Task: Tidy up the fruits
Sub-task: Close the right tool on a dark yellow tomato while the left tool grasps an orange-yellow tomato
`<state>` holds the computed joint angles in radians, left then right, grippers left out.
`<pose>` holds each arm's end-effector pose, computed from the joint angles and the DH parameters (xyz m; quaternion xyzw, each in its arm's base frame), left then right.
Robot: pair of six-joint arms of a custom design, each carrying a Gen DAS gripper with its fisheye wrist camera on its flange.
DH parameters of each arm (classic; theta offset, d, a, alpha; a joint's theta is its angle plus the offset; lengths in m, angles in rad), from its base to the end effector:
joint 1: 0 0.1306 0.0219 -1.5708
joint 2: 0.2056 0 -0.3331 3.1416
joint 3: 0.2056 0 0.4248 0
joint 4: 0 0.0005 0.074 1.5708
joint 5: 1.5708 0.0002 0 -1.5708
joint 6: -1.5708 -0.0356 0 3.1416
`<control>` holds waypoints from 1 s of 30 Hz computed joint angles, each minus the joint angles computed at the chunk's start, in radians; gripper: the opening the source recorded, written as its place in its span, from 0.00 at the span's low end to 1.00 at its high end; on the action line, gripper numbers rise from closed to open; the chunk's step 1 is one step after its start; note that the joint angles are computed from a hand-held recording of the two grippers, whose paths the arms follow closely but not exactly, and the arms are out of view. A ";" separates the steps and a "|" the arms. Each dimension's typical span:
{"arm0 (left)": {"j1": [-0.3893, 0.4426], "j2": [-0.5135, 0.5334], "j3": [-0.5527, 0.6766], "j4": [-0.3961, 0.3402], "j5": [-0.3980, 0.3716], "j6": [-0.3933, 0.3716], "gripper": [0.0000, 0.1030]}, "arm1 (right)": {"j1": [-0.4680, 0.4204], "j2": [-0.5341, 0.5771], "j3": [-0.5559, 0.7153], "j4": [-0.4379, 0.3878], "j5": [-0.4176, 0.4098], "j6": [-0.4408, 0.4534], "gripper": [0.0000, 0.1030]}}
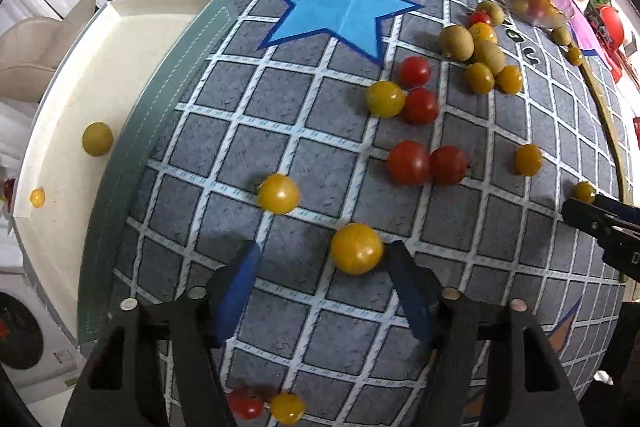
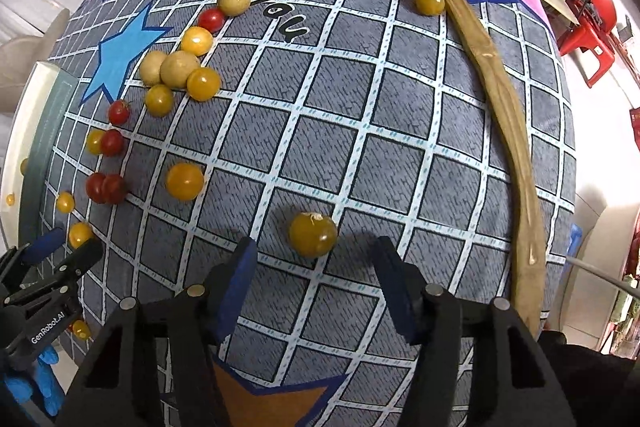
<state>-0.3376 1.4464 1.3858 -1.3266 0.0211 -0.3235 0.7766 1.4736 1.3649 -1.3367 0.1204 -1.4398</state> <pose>0.4645 -0.1644 0.3291 0.3241 0.9415 -0.0112 0.0916 0.3555 0.3426 0.3072 0.3279 0.9407 0.0292 0.0816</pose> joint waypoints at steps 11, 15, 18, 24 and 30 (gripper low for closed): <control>-0.023 0.007 0.027 -0.036 0.070 0.002 0.25 | -0.007 0.009 0.024 -0.015 0.005 0.033 0.22; 0.002 -0.011 0.040 -0.053 0.102 -0.002 0.25 | 0.004 -0.014 0.021 0.010 0.004 0.026 0.22; 0.028 -0.013 0.064 -0.062 0.129 0.001 0.25 | 0.004 0.003 0.063 0.020 0.001 0.041 0.22; 0.097 -0.005 0.103 -0.066 0.157 -0.047 0.25 | 0.012 0.102 0.206 0.028 0.006 0.066 0.22; 0.204 0.038 0.174 -0.088 0.176 -0.149 0.25 | 0.024 0.264 0.426 -0.005 0.022 0.074 0.22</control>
